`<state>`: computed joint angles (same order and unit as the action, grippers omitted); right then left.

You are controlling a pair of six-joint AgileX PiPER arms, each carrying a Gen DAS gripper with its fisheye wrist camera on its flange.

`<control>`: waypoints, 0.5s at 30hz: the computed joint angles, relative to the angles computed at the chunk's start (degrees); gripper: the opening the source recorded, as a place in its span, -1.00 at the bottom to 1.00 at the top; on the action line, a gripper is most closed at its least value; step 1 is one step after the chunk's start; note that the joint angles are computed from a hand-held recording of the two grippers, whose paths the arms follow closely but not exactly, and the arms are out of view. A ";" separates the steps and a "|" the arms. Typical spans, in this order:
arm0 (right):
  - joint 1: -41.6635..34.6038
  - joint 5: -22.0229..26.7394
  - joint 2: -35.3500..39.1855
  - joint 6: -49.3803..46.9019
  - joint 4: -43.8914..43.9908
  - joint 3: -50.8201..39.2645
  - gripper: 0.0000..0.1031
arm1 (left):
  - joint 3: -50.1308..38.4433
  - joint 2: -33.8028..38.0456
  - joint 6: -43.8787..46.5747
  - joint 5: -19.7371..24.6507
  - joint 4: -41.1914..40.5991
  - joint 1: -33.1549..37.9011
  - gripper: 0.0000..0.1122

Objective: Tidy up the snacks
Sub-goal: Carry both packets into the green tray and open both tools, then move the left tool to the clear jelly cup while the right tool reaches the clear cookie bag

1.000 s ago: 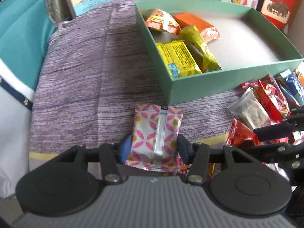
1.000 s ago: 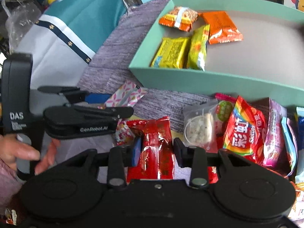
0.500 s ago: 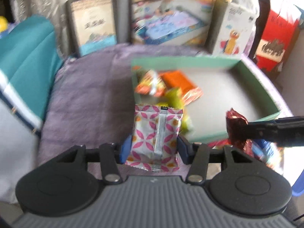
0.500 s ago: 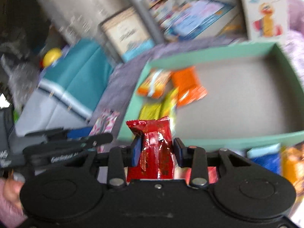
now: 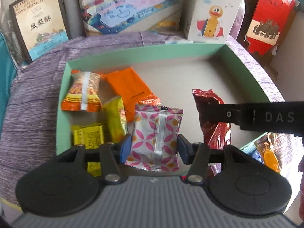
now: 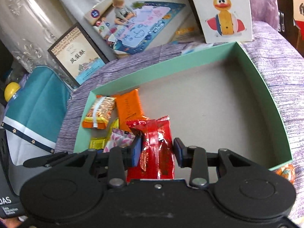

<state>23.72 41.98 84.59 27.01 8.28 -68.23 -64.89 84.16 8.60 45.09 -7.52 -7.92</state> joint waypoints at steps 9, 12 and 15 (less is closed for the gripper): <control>-1.18 -0.67 2.92 -4.10 4.65 -0.81 0.62 | 0.37 -0.40 1.44 -1.58 -0.44 1.10 0.84; -0.36 -0.70 1.48 -1.88 1.86 -0.64 0.69 | -0.58 -1.38 1.73 -0.25 -0.36 2.01 0.84; 0.10 -0.20 0.57 -0.92 1.12 -0.63 0.70 | -1.40 -2.08 1.60 1.26 -0.86 3.53 0.84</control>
